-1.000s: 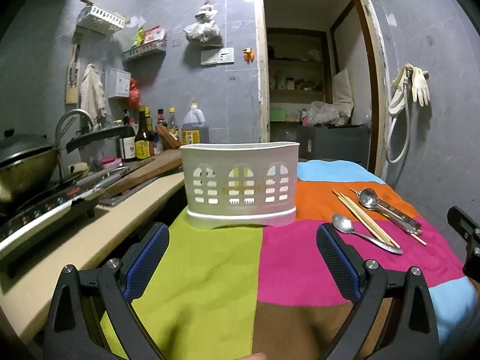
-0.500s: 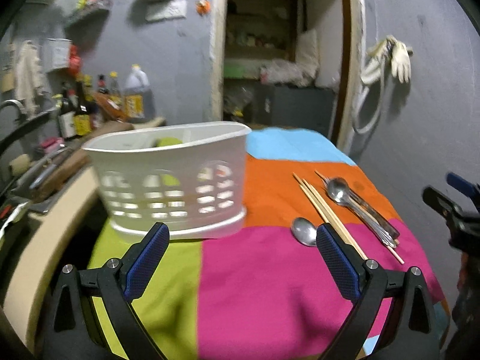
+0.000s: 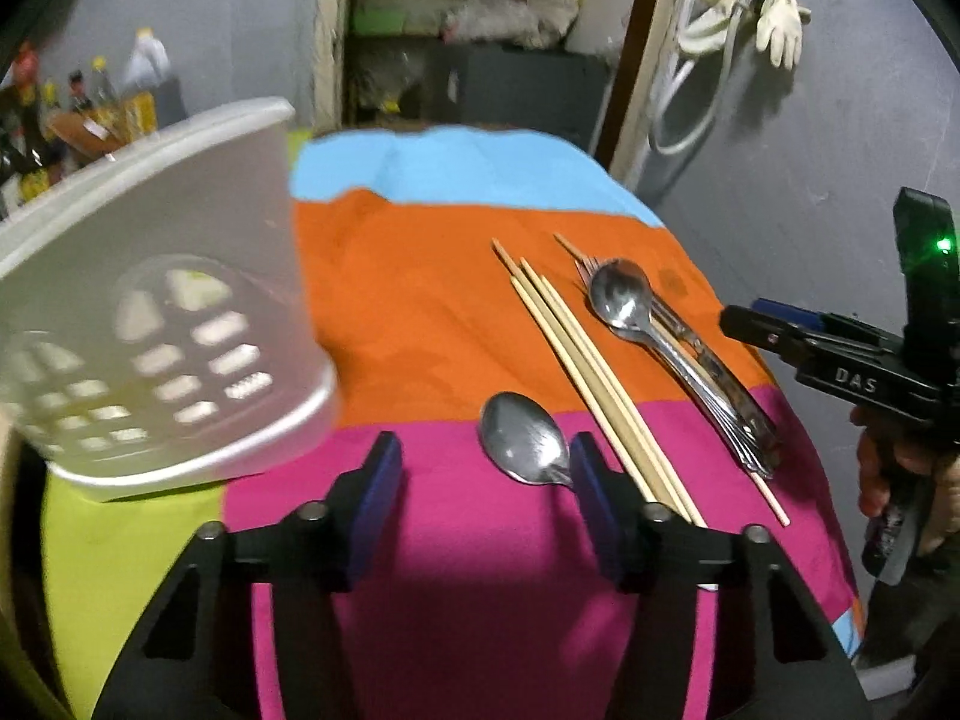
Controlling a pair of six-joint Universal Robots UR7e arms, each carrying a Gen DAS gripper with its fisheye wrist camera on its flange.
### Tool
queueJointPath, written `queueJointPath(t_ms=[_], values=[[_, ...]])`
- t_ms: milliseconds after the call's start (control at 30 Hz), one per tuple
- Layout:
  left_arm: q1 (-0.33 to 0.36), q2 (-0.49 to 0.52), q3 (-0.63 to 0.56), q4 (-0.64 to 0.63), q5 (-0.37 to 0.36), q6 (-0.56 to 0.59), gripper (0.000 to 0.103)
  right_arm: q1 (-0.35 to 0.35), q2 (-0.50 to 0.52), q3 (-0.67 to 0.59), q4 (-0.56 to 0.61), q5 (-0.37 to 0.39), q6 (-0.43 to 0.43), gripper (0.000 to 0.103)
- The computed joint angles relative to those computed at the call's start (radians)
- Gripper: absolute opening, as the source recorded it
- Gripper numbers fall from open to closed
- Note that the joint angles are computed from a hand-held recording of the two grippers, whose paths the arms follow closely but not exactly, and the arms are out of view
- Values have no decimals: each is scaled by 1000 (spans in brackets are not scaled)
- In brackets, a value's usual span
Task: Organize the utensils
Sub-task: 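Grasp the metal peeler with the right tool while the left tool grasps a small steel spoon, then carry the peeler and spoon over the white caddy and release them inside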
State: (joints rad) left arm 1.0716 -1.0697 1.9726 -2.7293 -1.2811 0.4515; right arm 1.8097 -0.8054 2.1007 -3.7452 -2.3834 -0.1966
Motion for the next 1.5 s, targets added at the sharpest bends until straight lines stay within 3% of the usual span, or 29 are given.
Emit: queueJointPath(t_ms=[300, 467, 633, 667, 700, 833, 967, 1133, 1333, 1500], values=[[-3, 42, -53, 97, 33, -21, 31, -55, -25, -41, 175, 60, 79, 33], [-1, 69, -71, 88, 16, -41, 18, -68, -19, -87, 274, 42, 103, 29], [-8, 83, -77, 65, -7, -34, 4, -67, -15, -106, 303, 20, 109, 28], [-11, 84, -75, 54, -11, -27, 3, -68, -17, -106, 308, 22, 114, 25], [-14, 81, -71, 45, -17, -17, 2, -71, -23, -103, 313, 31, 122, 17], [-25, 87, -60, -1, -32, 11, 1, -77, -38, -92, 317, 62, 159, 14], [-32, 67, -15, -101, -60, 71, 0, -59, -39, -44, 191, 83, 152, 13], [-48, 30, 63, -296, -72, 126, 0, 24, 53, -20, -170, 35, 1, 13], [-61, 4, 117, -498, -79, 155, 0, 119, 223, -121, -601, 37, -280, 13], [-60, -25, 109, -566, -94, 184, 0, 158, 306, -233, -766, 132, -468, 13]])
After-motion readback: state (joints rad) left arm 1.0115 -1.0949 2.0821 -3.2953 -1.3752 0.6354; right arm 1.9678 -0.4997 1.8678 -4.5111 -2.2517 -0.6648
